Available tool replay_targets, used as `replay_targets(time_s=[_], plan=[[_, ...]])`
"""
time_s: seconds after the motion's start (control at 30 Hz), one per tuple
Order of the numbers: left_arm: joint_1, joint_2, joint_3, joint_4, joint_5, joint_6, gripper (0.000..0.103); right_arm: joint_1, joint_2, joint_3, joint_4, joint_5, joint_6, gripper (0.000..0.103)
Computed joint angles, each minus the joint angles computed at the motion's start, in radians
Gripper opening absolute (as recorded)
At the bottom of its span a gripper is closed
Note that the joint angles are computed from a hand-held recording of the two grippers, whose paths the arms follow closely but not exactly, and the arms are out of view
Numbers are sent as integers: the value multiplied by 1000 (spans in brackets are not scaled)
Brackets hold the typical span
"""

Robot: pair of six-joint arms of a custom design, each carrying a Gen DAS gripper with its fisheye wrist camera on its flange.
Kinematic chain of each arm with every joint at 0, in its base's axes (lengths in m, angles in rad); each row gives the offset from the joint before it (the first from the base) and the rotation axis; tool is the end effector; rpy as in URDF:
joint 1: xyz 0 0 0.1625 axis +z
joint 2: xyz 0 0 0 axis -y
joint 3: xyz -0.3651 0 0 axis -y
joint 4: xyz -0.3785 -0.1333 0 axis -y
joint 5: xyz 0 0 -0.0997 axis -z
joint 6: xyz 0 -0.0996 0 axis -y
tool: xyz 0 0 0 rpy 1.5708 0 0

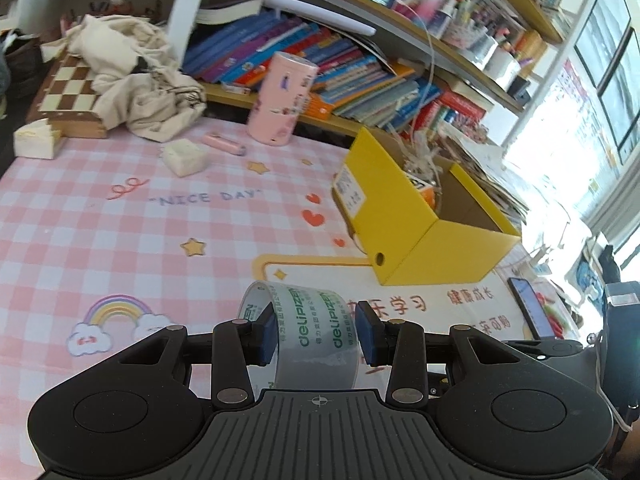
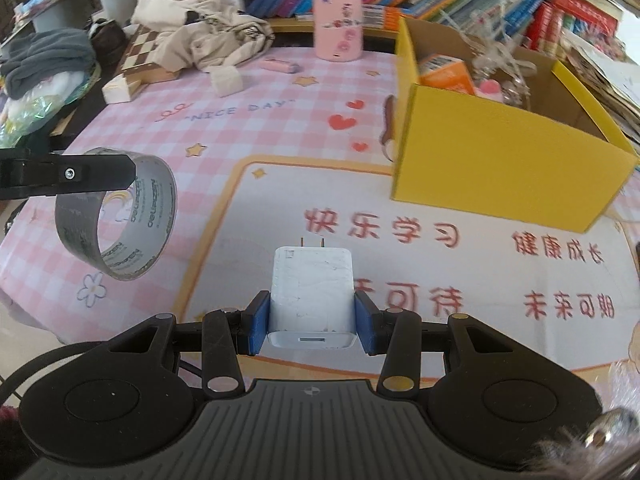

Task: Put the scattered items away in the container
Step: 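Carry the white charger and tape roll with both grippers over the yellow box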

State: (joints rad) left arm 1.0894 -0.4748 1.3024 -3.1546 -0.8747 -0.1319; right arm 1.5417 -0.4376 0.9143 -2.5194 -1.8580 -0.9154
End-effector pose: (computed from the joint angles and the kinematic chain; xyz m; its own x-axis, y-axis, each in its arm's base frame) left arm -0.1520 -0.7169 0.0635 -0.9205 -0.1192 -0.3722 0.2177 0.6346 -0.7416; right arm 0.0818 -0.8019 0.1038 -0.6025 -0.6104 0.5142 -0.7412 0.6668 -0.0770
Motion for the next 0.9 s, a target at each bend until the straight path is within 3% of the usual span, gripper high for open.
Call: replay_targets(time_s=[0.4, 0.9], plan=[[-7, 88, -148, 107, -51, 30, 38, -30, -14, -39, 10, -17, 30, 41], [1, 236, -412, 288, -170, 86, 38, -67, -16, -96, 1, -53, 87, 41]])
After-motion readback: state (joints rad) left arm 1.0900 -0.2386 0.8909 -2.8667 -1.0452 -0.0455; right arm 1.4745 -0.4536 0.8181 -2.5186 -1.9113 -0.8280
